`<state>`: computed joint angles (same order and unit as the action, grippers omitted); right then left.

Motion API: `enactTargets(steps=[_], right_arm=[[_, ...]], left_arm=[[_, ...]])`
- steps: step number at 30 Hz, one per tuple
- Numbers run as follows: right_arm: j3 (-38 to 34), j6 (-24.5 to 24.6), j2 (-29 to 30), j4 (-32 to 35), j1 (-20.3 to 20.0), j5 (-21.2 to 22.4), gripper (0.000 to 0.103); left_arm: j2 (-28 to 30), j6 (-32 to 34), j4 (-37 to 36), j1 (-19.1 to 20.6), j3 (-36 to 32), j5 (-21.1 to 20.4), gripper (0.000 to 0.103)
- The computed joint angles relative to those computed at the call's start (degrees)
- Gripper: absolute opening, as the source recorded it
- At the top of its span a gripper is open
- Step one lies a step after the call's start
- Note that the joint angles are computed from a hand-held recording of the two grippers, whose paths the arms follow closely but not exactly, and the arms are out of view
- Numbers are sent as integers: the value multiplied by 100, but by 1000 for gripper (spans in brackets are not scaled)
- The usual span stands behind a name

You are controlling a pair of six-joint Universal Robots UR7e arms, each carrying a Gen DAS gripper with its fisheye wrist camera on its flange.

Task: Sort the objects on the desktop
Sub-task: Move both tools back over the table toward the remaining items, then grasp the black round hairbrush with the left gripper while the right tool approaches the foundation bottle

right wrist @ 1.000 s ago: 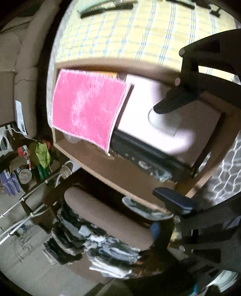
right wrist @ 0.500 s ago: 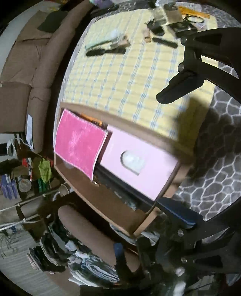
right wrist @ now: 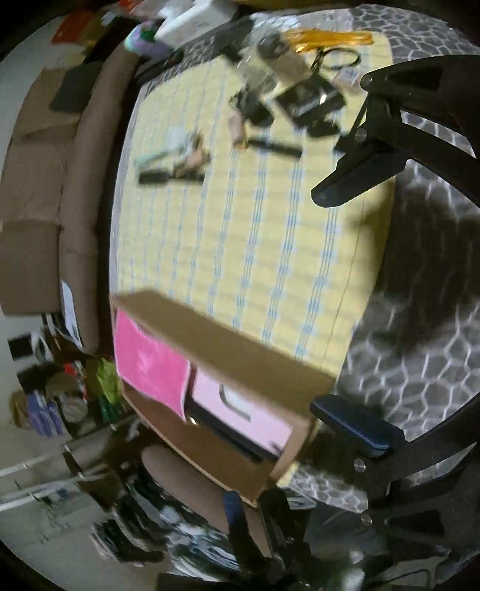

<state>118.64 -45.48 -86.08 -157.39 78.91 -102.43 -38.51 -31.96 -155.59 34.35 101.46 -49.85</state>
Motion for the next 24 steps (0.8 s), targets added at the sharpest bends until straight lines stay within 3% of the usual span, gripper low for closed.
enactTargets(steps=[8,14,19,24], right_arm=[[-286,254,-324,-272,-1078,894,103],[-512,465,-235,-560,-1664,1394,103],[-570,230,-136,-653,-1773,1429,103],[-679,-250,43,-561,-1572,1154,103]], left_arm=[[1003,480,-132,-29,-966,-382,103],[1739,554,323,86,-2005,-569,103],[2258,525,803,363,-3092,-477,103],[2886,524,1431,704,-4481,-468,100]])
